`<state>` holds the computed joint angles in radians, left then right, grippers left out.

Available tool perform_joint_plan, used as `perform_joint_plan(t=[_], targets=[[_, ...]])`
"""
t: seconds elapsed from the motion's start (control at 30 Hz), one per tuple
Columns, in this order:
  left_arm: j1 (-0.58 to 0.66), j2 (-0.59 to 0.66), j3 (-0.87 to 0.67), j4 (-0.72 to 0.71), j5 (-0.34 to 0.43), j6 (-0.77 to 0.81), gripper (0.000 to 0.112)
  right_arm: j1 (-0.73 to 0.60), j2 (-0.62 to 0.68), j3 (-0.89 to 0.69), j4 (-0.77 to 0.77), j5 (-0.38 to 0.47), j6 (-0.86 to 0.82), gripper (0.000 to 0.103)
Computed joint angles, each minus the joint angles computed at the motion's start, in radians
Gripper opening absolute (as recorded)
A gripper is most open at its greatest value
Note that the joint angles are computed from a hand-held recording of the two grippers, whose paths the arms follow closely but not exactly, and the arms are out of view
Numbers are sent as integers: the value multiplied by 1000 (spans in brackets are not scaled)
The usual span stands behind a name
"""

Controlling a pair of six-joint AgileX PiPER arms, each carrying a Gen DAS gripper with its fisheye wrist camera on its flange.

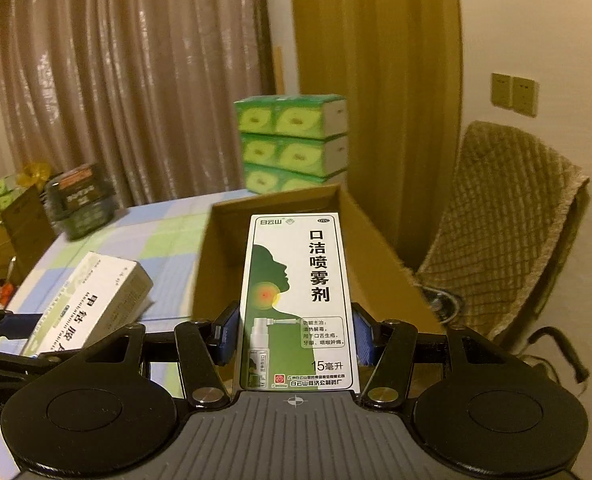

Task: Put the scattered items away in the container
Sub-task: 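Lift and carry the spray box and tablet box over the cardboard box, then open left gripper to drop the tablet box while right gripper releases the spray box into the box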

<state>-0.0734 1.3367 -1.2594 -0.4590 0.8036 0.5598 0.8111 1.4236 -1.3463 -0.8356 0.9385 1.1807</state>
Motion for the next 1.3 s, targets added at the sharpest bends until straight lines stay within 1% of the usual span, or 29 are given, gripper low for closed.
perform_joint_plan(t=[0.27, 0.5, 0.67, 0.87, 1.3], targets=[[-149, 106, -96, 72, -53, -137, 67, -138, -21, 30, 65, -85, -114, 53], [-210, 205, -167, 93, -76, -204, 67, -217, 5, 47, 118, -161, -176, 53], [-238, 261, -211, 110, -84, -241, 67, -256, 26, 54, 143, -199, -203, 53], [-250, 311, -249, 111, -88, -257, 67, -285, 46, 52, 162, -220, -224, 53], [-251, 388, -317, 93, -92, -246, 68, -312, 65, 45, 172, -230, -236, 53]])
